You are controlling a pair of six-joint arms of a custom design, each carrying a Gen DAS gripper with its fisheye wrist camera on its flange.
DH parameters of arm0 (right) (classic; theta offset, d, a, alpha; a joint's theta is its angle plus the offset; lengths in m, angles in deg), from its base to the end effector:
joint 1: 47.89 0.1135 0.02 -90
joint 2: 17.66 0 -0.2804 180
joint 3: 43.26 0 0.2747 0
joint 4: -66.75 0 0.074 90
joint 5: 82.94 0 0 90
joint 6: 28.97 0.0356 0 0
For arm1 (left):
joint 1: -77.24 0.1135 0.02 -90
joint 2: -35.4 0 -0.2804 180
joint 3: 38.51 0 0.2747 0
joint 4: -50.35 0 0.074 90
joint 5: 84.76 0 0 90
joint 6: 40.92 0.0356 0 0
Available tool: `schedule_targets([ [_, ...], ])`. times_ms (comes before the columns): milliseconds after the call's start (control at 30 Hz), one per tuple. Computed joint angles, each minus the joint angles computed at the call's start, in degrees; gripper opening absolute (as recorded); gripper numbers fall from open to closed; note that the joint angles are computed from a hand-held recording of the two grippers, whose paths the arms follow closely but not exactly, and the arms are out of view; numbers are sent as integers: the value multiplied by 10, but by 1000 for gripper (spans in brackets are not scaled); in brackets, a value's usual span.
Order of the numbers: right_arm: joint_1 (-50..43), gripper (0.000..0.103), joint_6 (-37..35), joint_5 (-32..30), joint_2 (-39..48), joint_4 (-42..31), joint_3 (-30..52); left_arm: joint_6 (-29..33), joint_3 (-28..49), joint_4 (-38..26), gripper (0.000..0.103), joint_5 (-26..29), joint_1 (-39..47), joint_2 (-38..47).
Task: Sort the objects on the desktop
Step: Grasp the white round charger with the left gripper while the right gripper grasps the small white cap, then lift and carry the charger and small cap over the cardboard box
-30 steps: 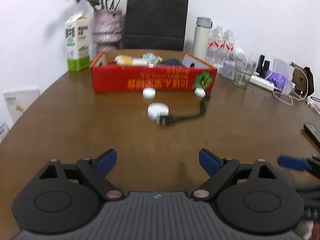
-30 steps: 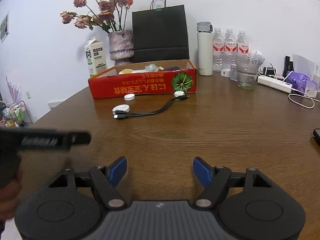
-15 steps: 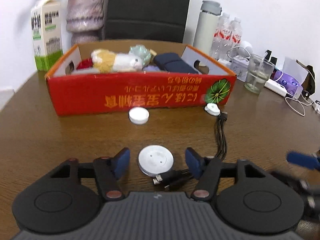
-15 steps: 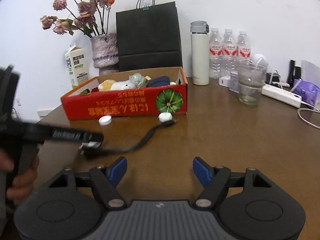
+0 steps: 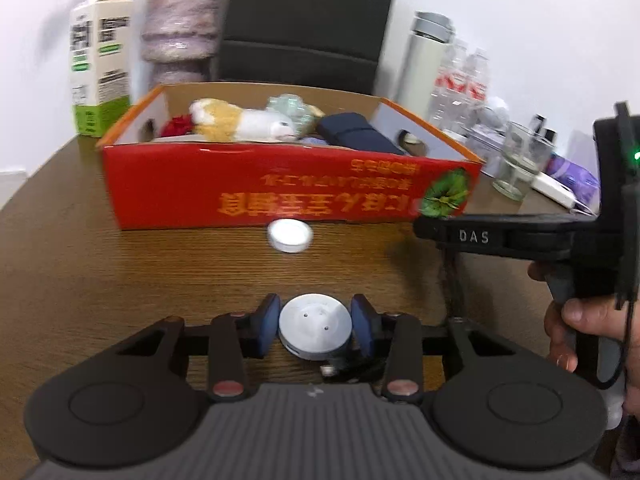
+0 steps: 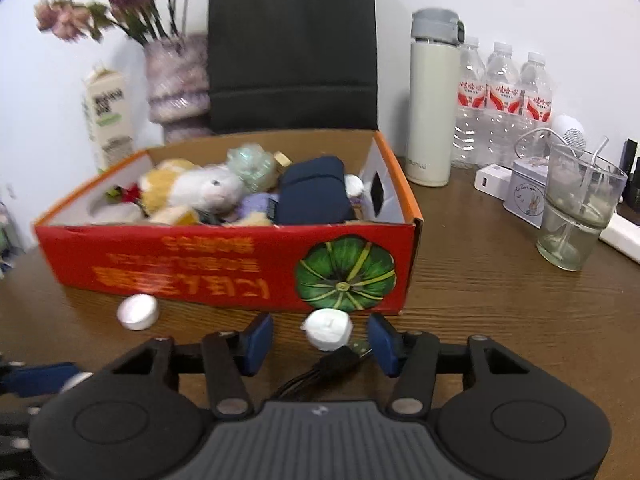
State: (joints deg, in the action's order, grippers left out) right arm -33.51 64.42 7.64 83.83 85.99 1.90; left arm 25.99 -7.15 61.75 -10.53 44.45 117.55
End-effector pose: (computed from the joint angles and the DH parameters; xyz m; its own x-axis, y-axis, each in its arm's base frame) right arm 0.3058 0.0780 0.0936 -0.5974 -0.0921 -0.7967 -0.2056 0.9778 0.0411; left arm 0.2062 -0.1213 0.1097 -0.6259 -0.0457 -0.7786 0.1078 0.9836 -0.1444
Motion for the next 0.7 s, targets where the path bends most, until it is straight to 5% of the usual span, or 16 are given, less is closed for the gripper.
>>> schedule_targets([
  [133,1,26,0,-1,11,2,7,-3,-24,32,40,-44,-12,-30],
  [400,37,24,14,8,-93,62,-87,-16,-44,19,40,-72,-8,-82],
  [533,75,25,29,19,-249,40,-181,-56,-65,-77,40,-136,-58,-191],
  [700,136,25,57,46,-507,-113,-276,-165,-69,-294,40,-326,-241,-346],
])
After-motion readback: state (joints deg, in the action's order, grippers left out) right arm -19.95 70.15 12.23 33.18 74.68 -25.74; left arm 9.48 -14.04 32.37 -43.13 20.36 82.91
